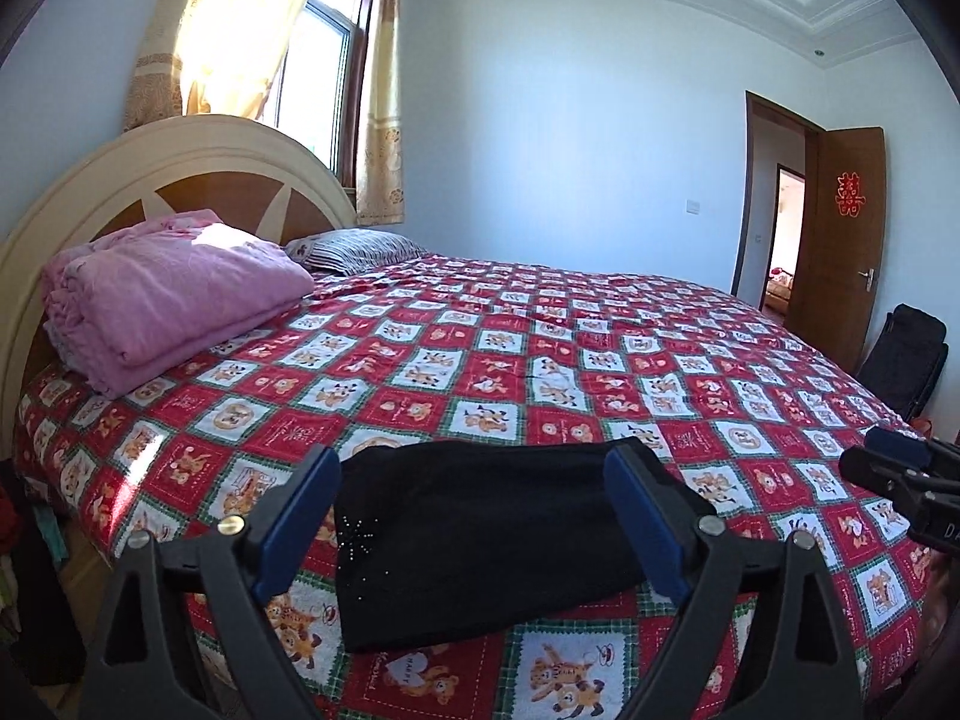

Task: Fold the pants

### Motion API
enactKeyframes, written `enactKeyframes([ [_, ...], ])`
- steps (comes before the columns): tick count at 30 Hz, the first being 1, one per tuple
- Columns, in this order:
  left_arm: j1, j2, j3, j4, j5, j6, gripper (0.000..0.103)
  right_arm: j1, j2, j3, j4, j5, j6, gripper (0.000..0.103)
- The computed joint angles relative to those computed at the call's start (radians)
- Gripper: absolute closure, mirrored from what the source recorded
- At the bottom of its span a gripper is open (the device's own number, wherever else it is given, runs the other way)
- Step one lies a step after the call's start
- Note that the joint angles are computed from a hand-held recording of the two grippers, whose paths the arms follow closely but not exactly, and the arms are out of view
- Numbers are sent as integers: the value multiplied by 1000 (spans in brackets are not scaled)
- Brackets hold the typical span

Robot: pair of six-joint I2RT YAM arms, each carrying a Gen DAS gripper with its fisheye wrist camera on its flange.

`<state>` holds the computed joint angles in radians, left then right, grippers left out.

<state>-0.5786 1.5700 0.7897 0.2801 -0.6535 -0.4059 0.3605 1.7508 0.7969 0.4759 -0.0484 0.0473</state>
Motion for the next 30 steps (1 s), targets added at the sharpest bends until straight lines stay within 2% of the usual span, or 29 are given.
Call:
enactKeyframes([
  [30, -8, 11, 7, -14, -5, -8, 7, 14, 4, -12, 14, 8, -8, 38],
])
